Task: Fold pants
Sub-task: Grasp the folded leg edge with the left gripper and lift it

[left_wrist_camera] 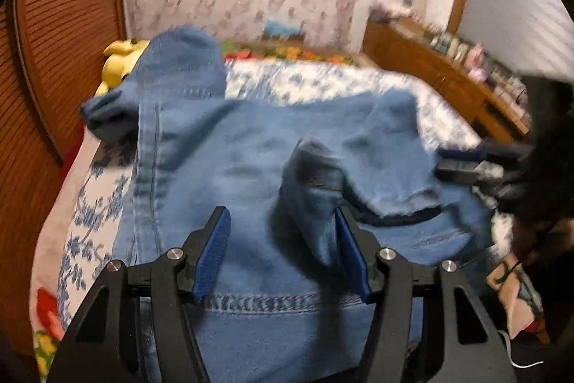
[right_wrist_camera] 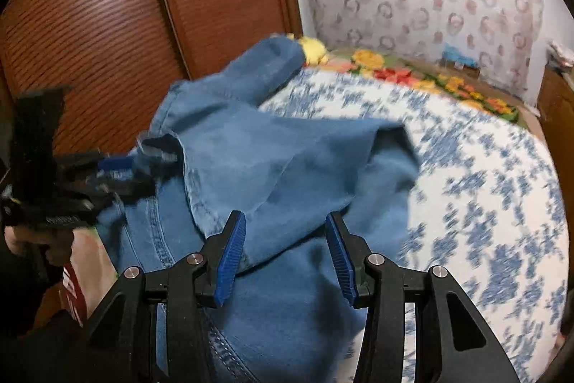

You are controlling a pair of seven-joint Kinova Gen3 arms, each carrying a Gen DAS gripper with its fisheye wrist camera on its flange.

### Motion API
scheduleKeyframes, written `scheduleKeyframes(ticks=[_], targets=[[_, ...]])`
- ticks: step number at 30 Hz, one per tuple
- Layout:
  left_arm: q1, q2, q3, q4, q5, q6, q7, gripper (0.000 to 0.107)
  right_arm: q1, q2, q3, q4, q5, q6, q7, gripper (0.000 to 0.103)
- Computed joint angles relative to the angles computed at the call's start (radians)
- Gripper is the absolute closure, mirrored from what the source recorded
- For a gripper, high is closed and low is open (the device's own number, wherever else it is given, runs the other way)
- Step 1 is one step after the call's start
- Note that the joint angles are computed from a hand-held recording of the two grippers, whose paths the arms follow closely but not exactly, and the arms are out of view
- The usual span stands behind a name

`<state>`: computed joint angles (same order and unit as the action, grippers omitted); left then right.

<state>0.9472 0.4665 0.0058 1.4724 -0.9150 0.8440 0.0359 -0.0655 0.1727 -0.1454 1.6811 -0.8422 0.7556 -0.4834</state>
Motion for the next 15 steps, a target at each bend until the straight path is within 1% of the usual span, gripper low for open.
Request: scheduleKeyframes(ticks=[2,4,7,10,12,13,14,15], targets=[[0.007,-0.003,-0.007,-0.002,-0.026,0.002,0.009,0.047,-0.006,0.024,0.004,-0.024,0.022,0.023,-0.036,0.055],[0.005,0.001,-0.004,-0.019,-0.025,0.020,-0.010,0.047,-0.010,0.036,-0.001,-0.037,0.035,0.035,-0.061,0.055],[-0.013,0.022,0.009,-0.059,0.013,0.056,-0.065,0.047,-0.016,0.052,-0.009,-0.057,0.055,0.042,-0.090,0.055],[-0.033,0.024,0.010,-0.051,0.048,0.037,-0.094,0.047,-0.013,0.072,-0.017,-0.079,0.064,0.054,-0.107,0.055],[-0.027,0.022,-0.001,-0.034,0.049,0.024,-0.083,0.047,-0.004,0.086,-0.023,-0.095,0.062,0.069,-0.111,0.056],[-0.022,0.020,-0.007,-0.023,0.041,0.011,-0.072,0.052,-0.001,0.094,-0.027,-0.104,0.058,0.075,-0.111,0.061],[-0.018,0.014,-0.015,-0.008,0.028,-0.008,-0.056,0.056,0.006,0.103,-0.031,-0.116,0.052,0.087,-0.107,0.075],[-0.017,0.010,-0.018,0.001,0.019,-0.020,-0.049,0.068,0.013,0.111,-0.037,-0.127,0.042,0.094,-0.099,0.086]])
